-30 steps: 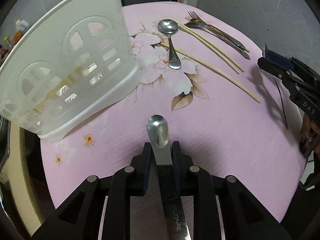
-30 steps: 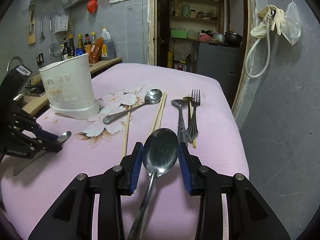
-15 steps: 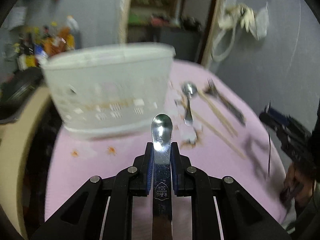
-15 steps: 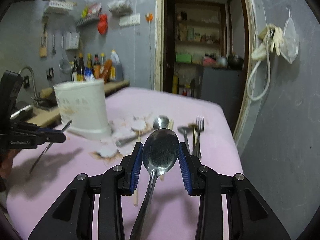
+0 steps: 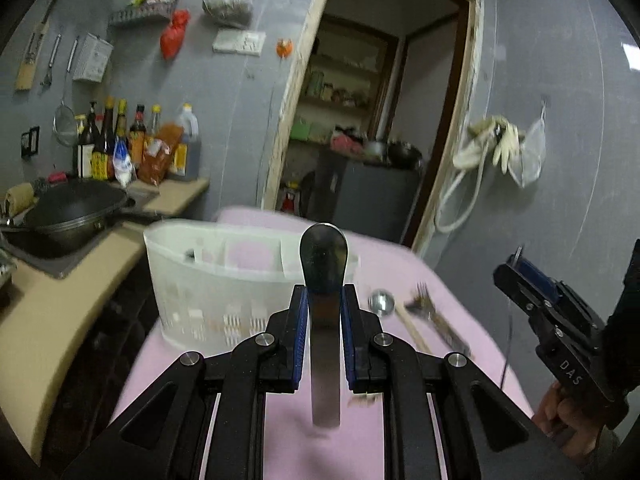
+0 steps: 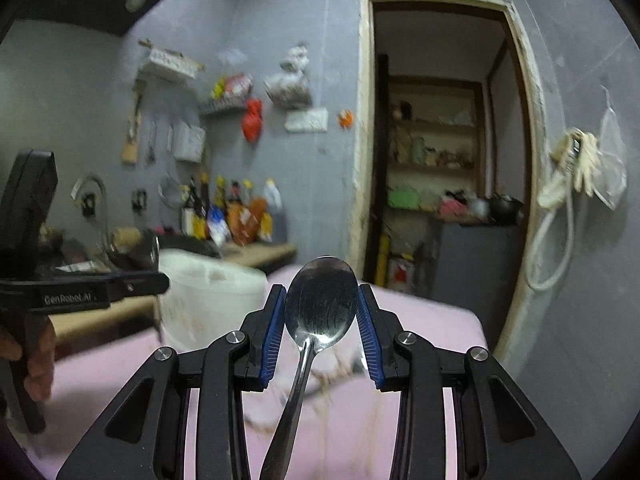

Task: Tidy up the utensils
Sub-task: 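Carry the knife in the left tool and spoon in the right tool to the white caddy, then lower the spoon into the caddy and open the right tool while the left tool releases the knife inside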

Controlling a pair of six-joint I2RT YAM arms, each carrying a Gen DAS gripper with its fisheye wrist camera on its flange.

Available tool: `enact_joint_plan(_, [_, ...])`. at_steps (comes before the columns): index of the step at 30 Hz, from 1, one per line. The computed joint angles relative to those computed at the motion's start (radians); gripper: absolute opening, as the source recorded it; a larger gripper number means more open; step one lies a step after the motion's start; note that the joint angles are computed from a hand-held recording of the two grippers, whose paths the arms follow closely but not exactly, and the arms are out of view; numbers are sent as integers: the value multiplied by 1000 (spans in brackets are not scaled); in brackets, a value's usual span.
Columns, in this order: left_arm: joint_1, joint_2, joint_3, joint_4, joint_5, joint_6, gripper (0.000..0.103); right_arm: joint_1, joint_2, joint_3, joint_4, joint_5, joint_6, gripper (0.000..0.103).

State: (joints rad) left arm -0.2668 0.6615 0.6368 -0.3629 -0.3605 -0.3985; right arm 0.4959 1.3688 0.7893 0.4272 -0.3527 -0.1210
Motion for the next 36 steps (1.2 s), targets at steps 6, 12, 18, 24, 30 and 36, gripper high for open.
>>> enact_joint_plan(6, [154, 13, 102, 10, 104, 70, 13, 38, 128, 194, 81, -88, 113, 33])
enact_joint_plan(12, [332, 51, 221, 4, 231, 123, 13, 89, 277, 371, 177, -97, 198, 33])
enact_joint_plan(18, [474, 119, 258, 49, 298, 173, 13, 135, 394, 474, 253, -49, 218, 33])
enact_joint_plan(24, [578, 188, 197, 156, 309, 179, 13, 159, 483, 507, 262, -26, 194, 33])
enact_joint_plan(30, [603, 233, 122, 238, 290, 174, 13, 171, 525, 502, 240, -29, 165, 33])
enact_joint_plan(36, [608, 251, 51, 299, 308, 166, 13, 178, 544, 505, 178, -30, 128, 33])
